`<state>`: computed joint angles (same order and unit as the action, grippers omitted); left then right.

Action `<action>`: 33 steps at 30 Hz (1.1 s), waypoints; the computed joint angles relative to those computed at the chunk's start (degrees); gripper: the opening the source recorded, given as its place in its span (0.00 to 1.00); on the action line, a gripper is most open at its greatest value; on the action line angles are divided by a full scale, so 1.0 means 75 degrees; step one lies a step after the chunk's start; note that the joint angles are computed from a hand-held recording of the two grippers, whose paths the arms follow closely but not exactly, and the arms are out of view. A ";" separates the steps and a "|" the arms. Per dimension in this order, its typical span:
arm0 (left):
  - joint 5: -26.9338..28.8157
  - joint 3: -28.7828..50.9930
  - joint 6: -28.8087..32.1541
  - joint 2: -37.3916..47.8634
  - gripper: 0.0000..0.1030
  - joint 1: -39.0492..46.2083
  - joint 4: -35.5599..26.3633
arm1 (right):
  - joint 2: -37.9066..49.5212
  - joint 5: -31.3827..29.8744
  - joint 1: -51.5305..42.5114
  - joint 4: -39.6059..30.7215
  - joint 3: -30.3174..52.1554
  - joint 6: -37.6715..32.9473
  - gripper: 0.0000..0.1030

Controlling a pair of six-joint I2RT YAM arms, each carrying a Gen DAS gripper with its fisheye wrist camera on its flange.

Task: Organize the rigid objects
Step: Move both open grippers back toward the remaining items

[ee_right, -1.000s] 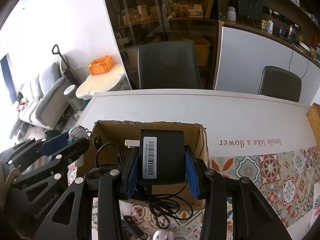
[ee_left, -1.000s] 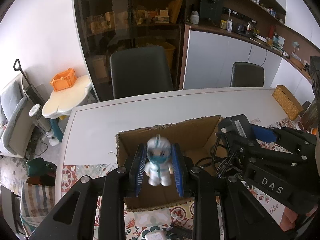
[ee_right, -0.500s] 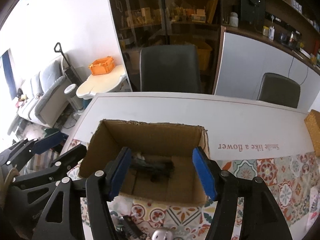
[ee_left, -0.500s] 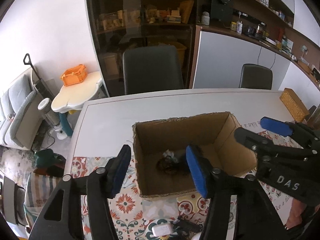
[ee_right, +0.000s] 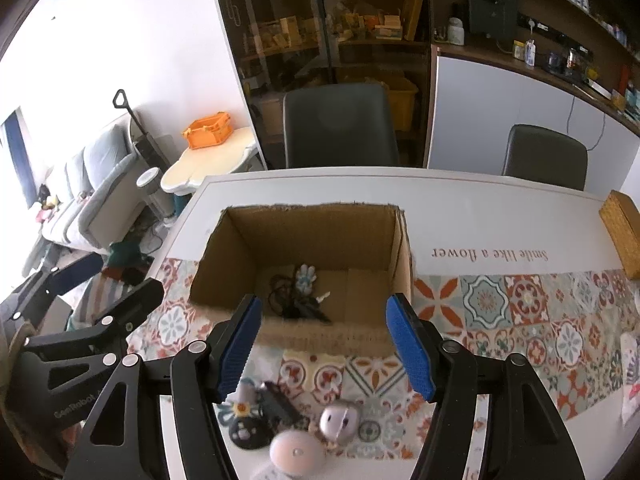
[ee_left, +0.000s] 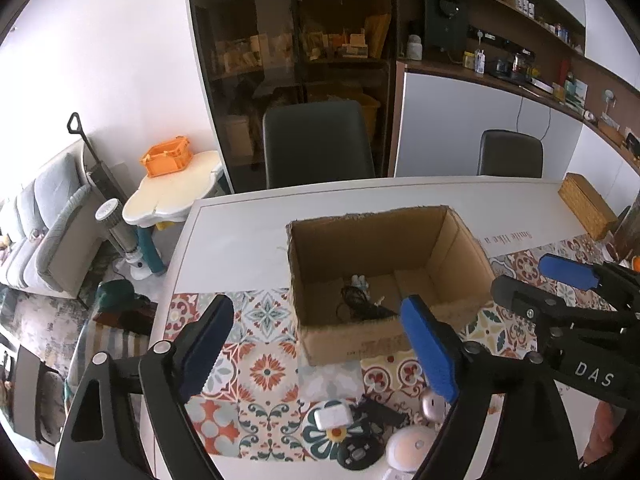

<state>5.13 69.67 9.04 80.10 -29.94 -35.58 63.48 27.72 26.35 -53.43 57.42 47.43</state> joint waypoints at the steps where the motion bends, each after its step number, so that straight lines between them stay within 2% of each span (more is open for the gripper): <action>1: 0.0041 -0.0134 0.0001 -0.0172 0.86 0.0027 -0.0015 | -0.0024 0.0130 0.0228 -0.0152 0.0015 0.0233 0.67; 6: 0.0276 -0.0662 0.0000 -0.0878 0.87 0.0175 -0.0239 | -0.0282 0.0350 0.1019 -0.0673 -0.0104 0.1098 0.69; 12: 0.0068 -0.1411 0.0022 -0.1694 0.88 0.0159 -0.0435 | -0.0460 0.0518 0.2113 -0.1207 -0.0486 0.2454 0.69; 19: 0.0050 -0.2158 -0.0072 -0.2302 0.88 0.0258 -0.0731 | -0.0391 0.0558 0.3053 -0.1532 -0.0855 0.3592 0.69; 28: 0.0201 -0.2922 -0.0017 -0.2651 0.88 0.0363 -0.1035 | -0.0393 0.0183 0.3870 -0.1471 -0.1496 0.4630 0.69; 33: 0.0160 -0.3277 -0.0110 -0.2707 0.88 0.0326 -0.1173 | -0.0376 -0.0243 0.4143 -0.1080 -0.2010 0.4986 0.69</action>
